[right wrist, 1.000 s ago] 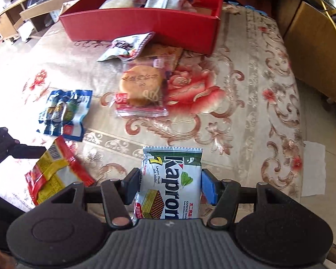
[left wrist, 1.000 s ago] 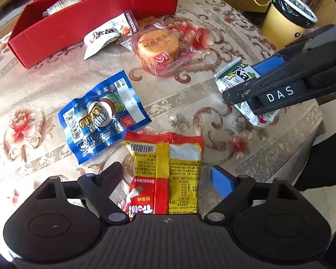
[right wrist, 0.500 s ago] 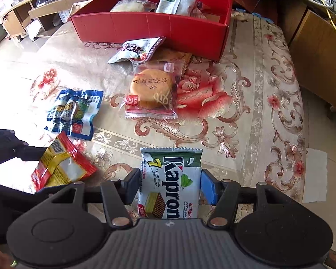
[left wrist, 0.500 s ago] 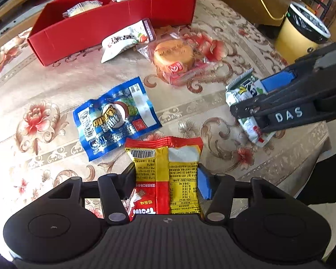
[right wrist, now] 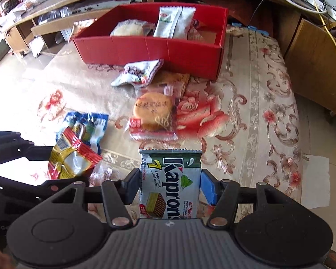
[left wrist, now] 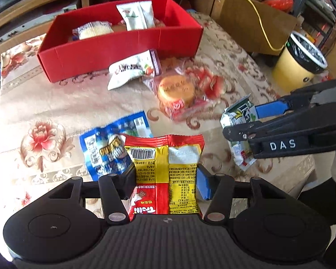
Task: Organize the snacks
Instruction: 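Carry the chips bag and Kaprons pack over the red box with both grippers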
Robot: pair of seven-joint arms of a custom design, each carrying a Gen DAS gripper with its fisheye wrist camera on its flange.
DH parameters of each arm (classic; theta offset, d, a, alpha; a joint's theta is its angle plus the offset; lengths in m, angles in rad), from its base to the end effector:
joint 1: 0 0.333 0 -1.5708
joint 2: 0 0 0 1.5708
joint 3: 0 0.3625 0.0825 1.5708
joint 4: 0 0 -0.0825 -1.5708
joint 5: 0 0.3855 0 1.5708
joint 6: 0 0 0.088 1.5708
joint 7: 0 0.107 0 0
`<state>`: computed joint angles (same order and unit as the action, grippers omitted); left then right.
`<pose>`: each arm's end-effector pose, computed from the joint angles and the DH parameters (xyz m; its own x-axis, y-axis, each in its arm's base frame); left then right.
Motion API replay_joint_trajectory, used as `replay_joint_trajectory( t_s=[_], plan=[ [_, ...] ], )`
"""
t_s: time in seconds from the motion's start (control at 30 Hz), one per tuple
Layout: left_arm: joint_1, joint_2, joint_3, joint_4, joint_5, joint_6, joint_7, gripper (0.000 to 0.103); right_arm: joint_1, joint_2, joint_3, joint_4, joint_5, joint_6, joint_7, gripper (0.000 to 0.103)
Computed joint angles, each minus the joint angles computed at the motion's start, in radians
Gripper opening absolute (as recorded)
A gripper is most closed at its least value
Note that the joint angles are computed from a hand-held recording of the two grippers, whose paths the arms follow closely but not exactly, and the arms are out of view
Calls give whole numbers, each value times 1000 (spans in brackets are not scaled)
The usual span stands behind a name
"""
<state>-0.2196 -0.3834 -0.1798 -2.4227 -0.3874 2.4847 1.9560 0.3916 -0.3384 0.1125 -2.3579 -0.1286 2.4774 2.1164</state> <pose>0.4110 -0.1803 0.5378 -0.5269 -0.8433 0.1058 -0.7752 0.4258 -0.4667 0.4065 0.2306 0.5512 0.0656 -0.9935 -0.0931 -0.8944 -0.0172 -0.4469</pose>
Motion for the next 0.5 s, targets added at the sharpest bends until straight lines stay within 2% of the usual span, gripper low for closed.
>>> replay_joint_trajectory(
  t_s=[0.5],
  plan=[
    [11, 89, -5, 120, -3, 83, -59, 61, -38, 22, -2, 53, -36, 85, 60, 56]
  ],
)
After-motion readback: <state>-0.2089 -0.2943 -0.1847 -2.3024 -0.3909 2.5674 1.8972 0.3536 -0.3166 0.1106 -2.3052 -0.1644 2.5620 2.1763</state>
